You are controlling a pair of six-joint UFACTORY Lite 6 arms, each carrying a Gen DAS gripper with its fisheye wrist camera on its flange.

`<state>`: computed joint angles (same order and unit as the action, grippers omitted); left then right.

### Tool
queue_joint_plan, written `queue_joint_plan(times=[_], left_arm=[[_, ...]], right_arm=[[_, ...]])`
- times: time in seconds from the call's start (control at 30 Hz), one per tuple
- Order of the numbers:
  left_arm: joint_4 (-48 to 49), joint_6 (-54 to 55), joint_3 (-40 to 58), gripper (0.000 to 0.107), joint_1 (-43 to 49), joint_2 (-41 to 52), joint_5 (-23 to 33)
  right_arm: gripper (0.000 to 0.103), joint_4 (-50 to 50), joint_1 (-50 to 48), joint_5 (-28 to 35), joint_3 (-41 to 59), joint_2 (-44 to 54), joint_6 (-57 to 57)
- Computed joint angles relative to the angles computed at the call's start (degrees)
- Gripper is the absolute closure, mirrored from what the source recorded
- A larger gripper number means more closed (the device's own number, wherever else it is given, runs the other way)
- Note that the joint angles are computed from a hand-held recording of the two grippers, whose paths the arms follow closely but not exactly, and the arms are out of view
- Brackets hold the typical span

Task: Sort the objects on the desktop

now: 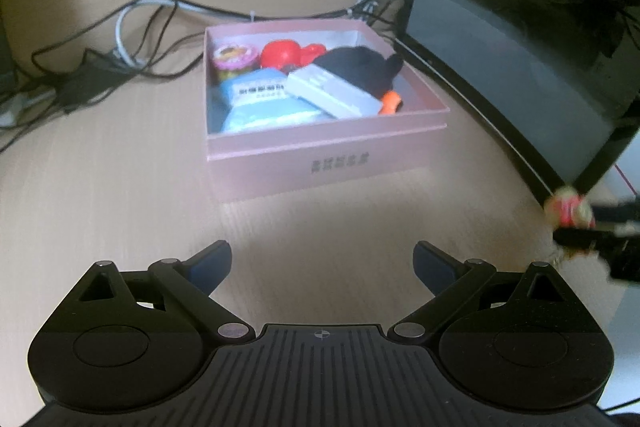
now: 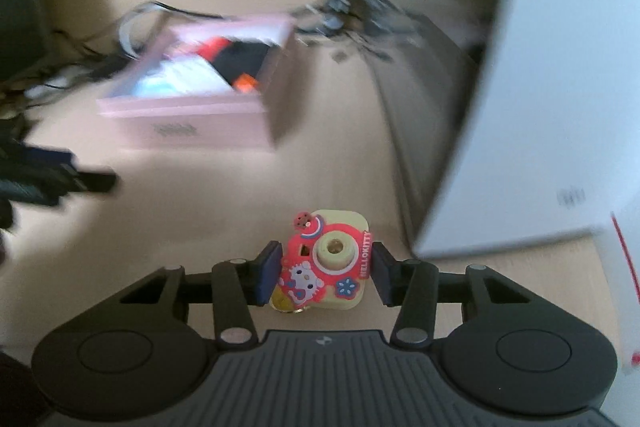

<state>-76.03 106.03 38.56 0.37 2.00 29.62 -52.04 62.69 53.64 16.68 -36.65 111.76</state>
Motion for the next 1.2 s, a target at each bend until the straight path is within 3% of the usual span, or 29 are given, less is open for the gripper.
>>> queue_joint_plan(times=[0.07, 0.27, 0.4, 0.5, 0.63, 0.73, 0.83, 1.2], left_arm=[[0.8, 0.2, -0.7, 0.007, 1.4, -0.3, 1.1], [1.8, 0.2, -0.9, 0.007, 8.1, -0.3, 4.6], [3.1, -0.7, -0.3, 0.007, 13.4, -0.9, 5.8], [3.7, -0.6, 0.0, 0.006, 17.1, -1.6, 5.9], [5.2, 0.0, 0.0, 0.006, 21.2, -1.8, 5.6], [5.7, -0.1, 1.2, 0.005, 23.9, 0.3, 5.7], [6.6, -1.1, 2.3, 0.005, 24.9, 2.2, 5.8], [5.6, 3.1, 1.3, 0.005, 20.7, 3.2, 7.6]], right_arm=[[0.056, -1.1, -2.1, -0.6, 4.2, -0.9, -5.2], [0.056, -13.7, -16.3, -10.4, 20.5, 10.4, -13.9], [0.056, -27.3, -26.7, -20.2, 33.1, 24.9, -8.7], [0.055, -40.5, -31.9, -26.0, 42.3, 36.3, 1.9], [0.037, -41.5, -33.6, -25.5, 52.1, 48.1, 4.3], [0.023, -43.2, -32.6, -27.7, 49.7, 48.2, 8.4], [0.018, -40.2, -29.5, -27.0, 46.4, 48.0, 5.9], [0.014, -32.2, -17.5, -18.7, 31.5, 41.6, 7.3]])
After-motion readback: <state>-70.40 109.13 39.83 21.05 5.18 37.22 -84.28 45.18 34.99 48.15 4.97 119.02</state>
